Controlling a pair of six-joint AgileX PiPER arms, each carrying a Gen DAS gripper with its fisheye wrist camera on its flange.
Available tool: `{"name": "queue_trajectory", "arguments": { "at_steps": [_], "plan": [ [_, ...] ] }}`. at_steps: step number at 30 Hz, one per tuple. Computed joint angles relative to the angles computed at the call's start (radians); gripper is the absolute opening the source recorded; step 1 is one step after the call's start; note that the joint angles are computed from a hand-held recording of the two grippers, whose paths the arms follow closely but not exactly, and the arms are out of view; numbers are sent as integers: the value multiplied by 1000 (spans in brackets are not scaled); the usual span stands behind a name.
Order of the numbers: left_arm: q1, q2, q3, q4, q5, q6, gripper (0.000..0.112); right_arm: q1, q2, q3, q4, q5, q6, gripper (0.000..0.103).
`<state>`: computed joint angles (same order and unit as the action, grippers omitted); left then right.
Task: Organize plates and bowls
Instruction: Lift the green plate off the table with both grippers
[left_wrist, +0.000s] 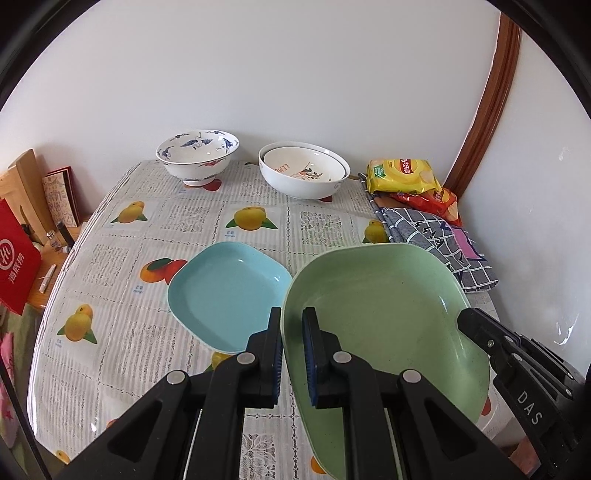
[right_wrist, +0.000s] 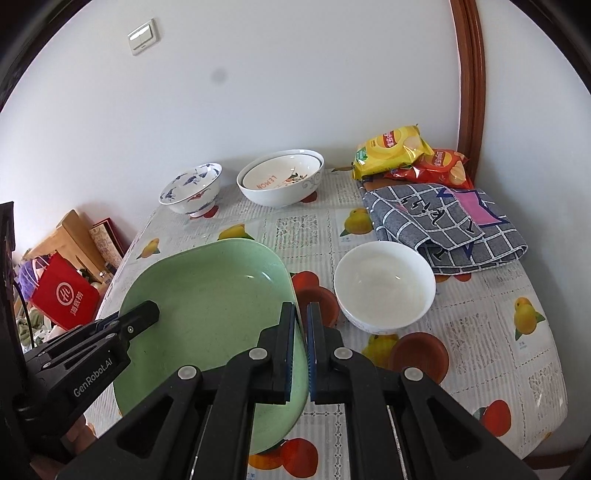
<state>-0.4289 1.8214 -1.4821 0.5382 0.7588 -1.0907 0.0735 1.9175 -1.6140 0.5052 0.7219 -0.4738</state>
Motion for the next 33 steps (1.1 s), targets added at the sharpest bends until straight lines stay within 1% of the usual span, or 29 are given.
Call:
{"name": "queue_trajectory", "arguments": {
  "at_steps": [9, 20, 33],
  "plan": [
    [-27, -44, 60, 34, -4, -65, 11, -13, -75, 98, 54, -29, -59, 7],
    [-52, -58, 58, 59, 18, -85, 11, -31, -108, 132, 91, -30, -86, 6],
    [-55, -54, 49, 62, 30, -93, 11, -42, -103, 124, 109, -17, -107, 6]
  ]
}}
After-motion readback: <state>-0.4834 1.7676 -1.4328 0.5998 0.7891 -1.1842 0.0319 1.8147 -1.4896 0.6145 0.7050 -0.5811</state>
